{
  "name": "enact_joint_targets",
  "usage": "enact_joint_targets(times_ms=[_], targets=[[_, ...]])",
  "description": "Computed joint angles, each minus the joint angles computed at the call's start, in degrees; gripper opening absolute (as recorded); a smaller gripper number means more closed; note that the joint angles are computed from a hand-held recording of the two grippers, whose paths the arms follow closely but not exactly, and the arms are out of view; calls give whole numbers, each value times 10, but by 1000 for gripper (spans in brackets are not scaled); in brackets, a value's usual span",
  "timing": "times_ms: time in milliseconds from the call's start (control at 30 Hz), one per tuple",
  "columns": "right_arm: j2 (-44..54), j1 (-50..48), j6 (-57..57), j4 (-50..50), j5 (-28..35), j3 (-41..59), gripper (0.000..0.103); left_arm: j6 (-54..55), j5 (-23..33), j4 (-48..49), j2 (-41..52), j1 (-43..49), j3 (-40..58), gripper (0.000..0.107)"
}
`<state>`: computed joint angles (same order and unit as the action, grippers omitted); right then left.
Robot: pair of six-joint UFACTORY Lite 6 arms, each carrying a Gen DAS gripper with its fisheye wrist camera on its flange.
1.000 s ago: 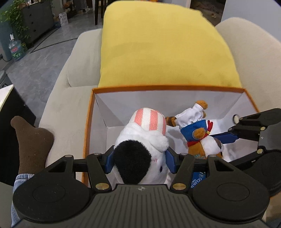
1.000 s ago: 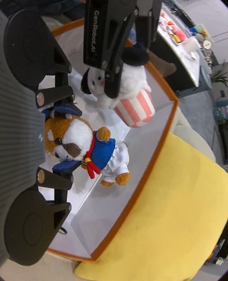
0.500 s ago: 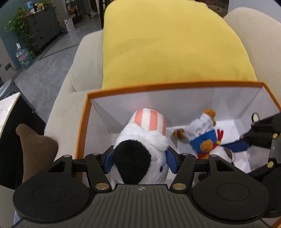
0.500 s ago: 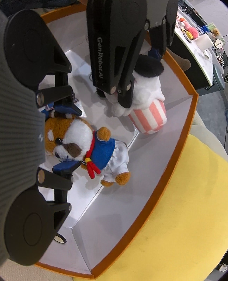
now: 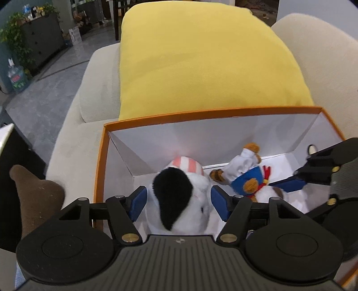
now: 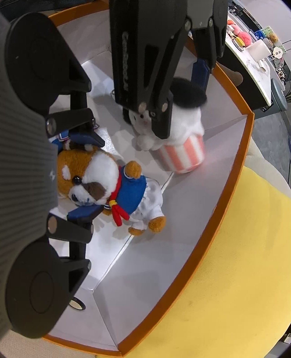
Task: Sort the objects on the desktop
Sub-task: 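Open both tools to release the plush toys inside the box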
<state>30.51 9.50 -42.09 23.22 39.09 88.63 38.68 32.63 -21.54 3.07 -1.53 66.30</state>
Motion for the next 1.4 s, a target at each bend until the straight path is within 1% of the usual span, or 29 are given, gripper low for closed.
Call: enact_joint_targets(times_ms=[133, 300, 433, 500, 633, 800, 867, 900, 1000, 1100, 1167, 1300, 1400], targets=[[3, -1, -6, 1, 5, 5, 57, 93, 39, -73, -6, 44, 7, 75], [9, -15, -22, 18, 40, 22, 57, 225, 129, -176, -25, 131, 20, 75], [10, -5, -38, 16, 42, 29, 57, 250, 173, -202, -39, 185, 40, 75], [19, 3, -22, 10, 38, 38, 57, 251, 187, -201, -35, 202, 52, 75], [39, 12, 16, 21, 41, 65, 57, 231, 207, -167, -9, 220, 79, 74], [45, 26, 45, 37, 18, 67, 57, 230, 231, -147, 35, 229, 93, 47], [51, 26, 29, 58, 24, 75, 56, 237, 248, -151, 47, 233, 97, 41], [53, 30, 28, 59, 24, 77, 56, 240, 256, -154, 52, 234, 100, 40], [59, 39, 30, 40, 18, 89, 56, 246, 246, -154, 48, 231, 93, 38], [73, 37, 34, 43, 26, 103, 56, 247, 237, -150, 41, 225, 84, 38], [70, 36, 25, 51, 19, 93, 56, 245, 233, -148, 29, 223, 73, 38], [54, 34, 19, 60, 20, 75, 56, 242, 252, -152, 32, 232, 82, 38], [50, 33, 18, 60, 24, 67, 56, 236, 232, -142, 31, 221, 76, 38]])
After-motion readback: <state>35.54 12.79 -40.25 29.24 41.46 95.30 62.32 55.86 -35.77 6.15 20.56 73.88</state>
